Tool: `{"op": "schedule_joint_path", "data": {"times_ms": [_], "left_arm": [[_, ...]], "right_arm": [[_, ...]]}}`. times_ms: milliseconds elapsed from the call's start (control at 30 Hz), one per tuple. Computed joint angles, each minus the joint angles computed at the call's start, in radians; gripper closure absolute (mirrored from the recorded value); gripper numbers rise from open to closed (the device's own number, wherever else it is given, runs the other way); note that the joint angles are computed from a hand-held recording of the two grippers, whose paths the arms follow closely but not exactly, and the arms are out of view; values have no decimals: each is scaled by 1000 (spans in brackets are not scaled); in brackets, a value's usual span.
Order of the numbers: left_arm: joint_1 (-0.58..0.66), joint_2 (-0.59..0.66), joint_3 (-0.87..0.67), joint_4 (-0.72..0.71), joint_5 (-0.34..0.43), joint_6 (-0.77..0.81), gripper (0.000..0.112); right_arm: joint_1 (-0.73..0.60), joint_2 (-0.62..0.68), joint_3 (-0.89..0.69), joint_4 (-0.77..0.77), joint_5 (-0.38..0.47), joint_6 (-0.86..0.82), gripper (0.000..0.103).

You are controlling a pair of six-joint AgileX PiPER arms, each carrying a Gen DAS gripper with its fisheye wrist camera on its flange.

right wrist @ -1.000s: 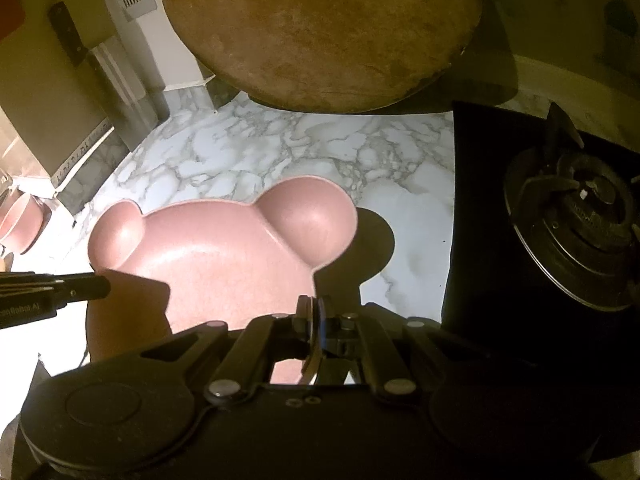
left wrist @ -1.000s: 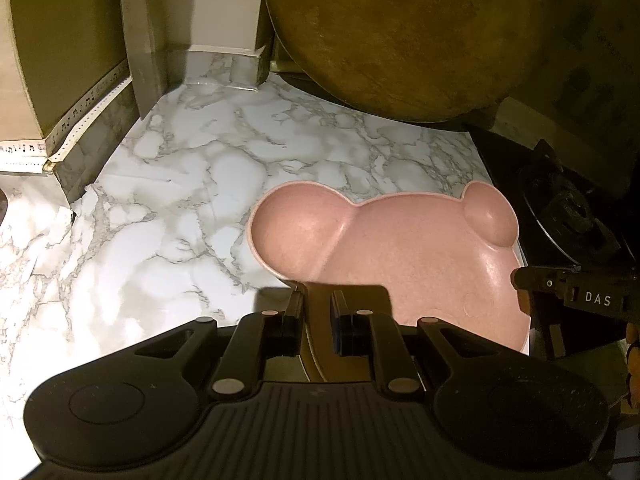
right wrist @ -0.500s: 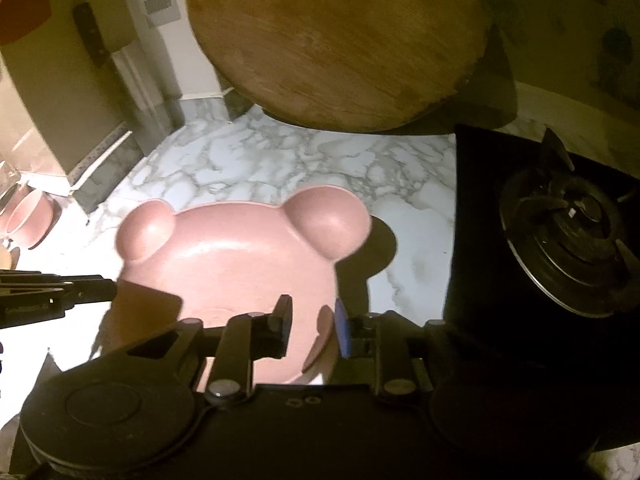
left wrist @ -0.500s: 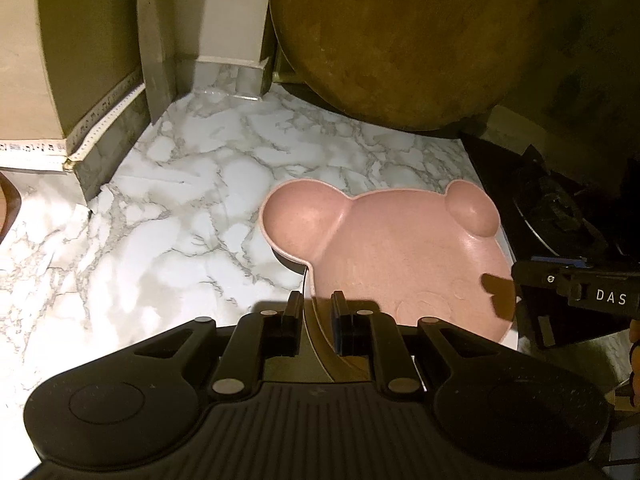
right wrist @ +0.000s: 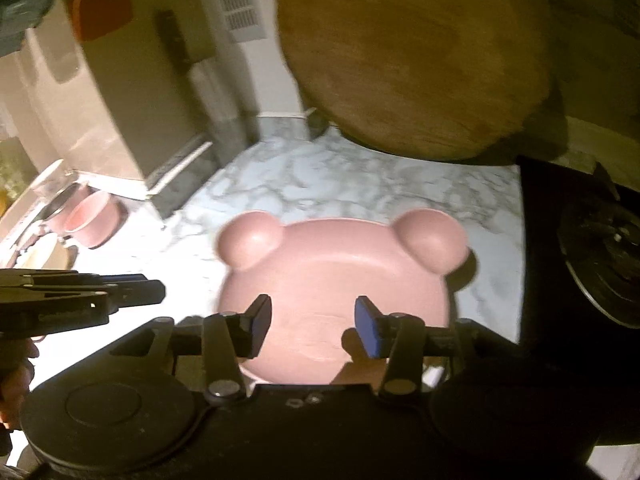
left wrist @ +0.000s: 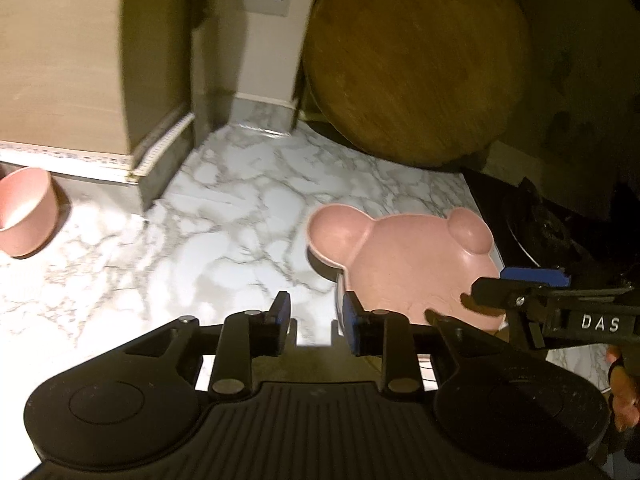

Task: Organize plates and bowls
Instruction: 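Lower the bear plate onto the counter and open both grippers, then pull both grippers back from the bear plate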

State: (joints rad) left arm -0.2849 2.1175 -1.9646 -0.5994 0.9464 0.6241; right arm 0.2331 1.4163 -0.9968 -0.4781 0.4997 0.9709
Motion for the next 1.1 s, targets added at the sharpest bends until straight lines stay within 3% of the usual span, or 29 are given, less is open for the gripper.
{"op": "schedule_joint_path", "data": {"times_ms": [67, 167, 433, 767, 1000, 1100], "left_arm": [[20, -22, 28, -15, -15, 13, 77], [51, -62, 84, -42, -57, 35, 55], [141, -119, 152, -75, -115, 55, 53], [240, -127, 153, -62, -174, 42, 46], [294, -49, 26, 1, -175, -39, 33], [310, 39, -133, 53, -117, -110, 32]], "right_arm": [[33, 12, -23, -16, 3, 18, 50], [78, 40, -66, -31, 5, 30, 43], [160, 144, -222, -6, 8, -36, 34], [238, 345, -518, 44, 58, -163, 11], [254, 520, -792, 122, 163, -225, 3], [259, 606, -939, 138, 232, -238, 1]]}}
